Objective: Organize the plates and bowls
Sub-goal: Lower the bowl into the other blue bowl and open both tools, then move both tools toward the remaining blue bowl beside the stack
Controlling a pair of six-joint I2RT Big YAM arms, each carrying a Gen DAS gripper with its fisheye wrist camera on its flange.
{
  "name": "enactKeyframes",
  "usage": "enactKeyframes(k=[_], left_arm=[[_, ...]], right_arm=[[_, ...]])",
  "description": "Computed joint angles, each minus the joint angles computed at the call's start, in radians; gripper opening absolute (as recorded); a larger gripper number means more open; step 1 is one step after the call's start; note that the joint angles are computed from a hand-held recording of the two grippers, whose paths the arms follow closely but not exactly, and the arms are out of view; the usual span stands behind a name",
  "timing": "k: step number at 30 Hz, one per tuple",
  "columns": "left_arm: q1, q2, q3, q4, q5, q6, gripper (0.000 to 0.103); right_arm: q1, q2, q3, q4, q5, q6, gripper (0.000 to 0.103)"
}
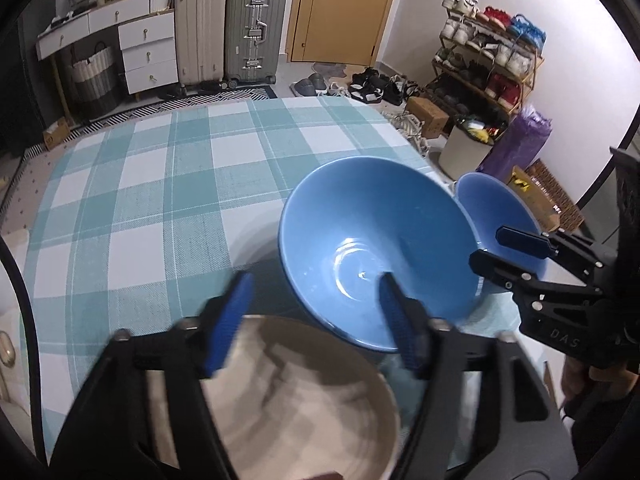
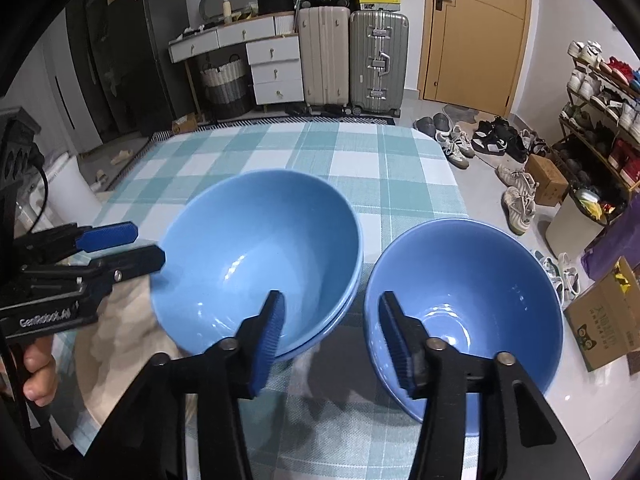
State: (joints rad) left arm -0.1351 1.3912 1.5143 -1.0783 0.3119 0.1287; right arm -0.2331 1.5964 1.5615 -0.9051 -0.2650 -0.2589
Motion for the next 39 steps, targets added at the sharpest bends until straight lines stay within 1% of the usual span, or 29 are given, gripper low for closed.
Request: enactKeyframes(k=[1,2,3,5,8,9,12,18,24,27,29,31,32,34,35,36,37,39], left_arm=[[0.001,-0.008,-0.003,0.0,0.008,-0.006,0.079],[0.002,-0.014,-0.004,-0.001,0.017,-0.012,0.08],[0.0,-0.021,-0.005,-0.005,0.022,-0.015,0.081],[-0.007,-0.033,-0.007,-0.015,0.038,-0.016,0.085],[-0.023,-0.051,-0.015,-0.028,0.06,-0.03,0.095],[-0.032,-0.058,-0.02,-0.028,0.059,-0.035,0.103],[-0.062,-0.086,-0.04,-0.021,0.038,-0.047,0.102],[-0.127,-0.112,-0.059,-0.043,0.023,-0.06,0.102],[-0.182,-0.113,-0.07,-0.053,0.042,-0.114,0.102],[-0.216,-0.106,-0.077,-0.042,0.021,-0.132,0.102],[-0.233,-0.102,-0.08,-0.034,0.02,-0.138,0.101],[-0.248,-0.1,-0.084,-0.02,0.02,-0.141,0.094],[-0.257,-0.099,-0.085,-0.016,0.02,-0.139,0.092],[-0.267,-0.092,-0.081,-0.011,0.035,-0.131,0.08],[-0.273,-0.09,-0.082,-0.01,0.045,-0.13,0.078],[-0.28,-0.086,-0.079,-0.014,0.056,-0.126,0.072],[-0.286,-0.081,-0.078,-0.016,0.067,-0.127,0.062],[-0.299,-0.075,-0.076,-0.02,0.074,-0.136,0.054]], right_arm=[[-0.003,-0.007,-0.003,0.004,-0.006,0.005,0.066],[-0.01,-0.017,-0.008,0.008,-0.02,0.013,0.077],[-0.02,-0.026,-0.011,0.012,-0.042,0.021,0.085],[-0.034,-0.038,-0.01,0.011,-0.064,0.035,0.088],[-0.062,-0.06,-0.014,0.015,-0.08,0.045,0.097],[-0.068,-0.066,-0.014,0.01,-0.087,0.045,0.098],[-0.095,-0.088,-0.019,0.014,-0.113,0.041,0.1],[-0.157,-0.108,-0.016,-0.003,-0.155,0.042,0.1],[-0.21,-0.118,-0.012,-0.008,-0.175,0.024,0.101],[-0.234,-0.115,-0.009,-0.004,-0.187,0.019,0.1],[-0.249,-0.105,-0.001,-0.01,-0.196,0.021,0.101],[-0.261,-0.096,0.006,-0.017,-0.205,0.022,0.1],[-0.263,-0.093,0.007,-0.017,-0.206,0.022,0.1],[-0.273,-0.089,0.006,-0.016,-0.212,0.017,0.1],[-0.275,-0.086,0.007,-0.013,-0.213,0.016,0.1],[-0.277,-0.084,0.006,-0.01,-0.212,0.015,0.1],[-0.277,-0.083,0.004,-0.004,-0.208,0.019,0.1],[-0.28,-0.07,0.011,0.005,-0.206,0.027,0.1]])
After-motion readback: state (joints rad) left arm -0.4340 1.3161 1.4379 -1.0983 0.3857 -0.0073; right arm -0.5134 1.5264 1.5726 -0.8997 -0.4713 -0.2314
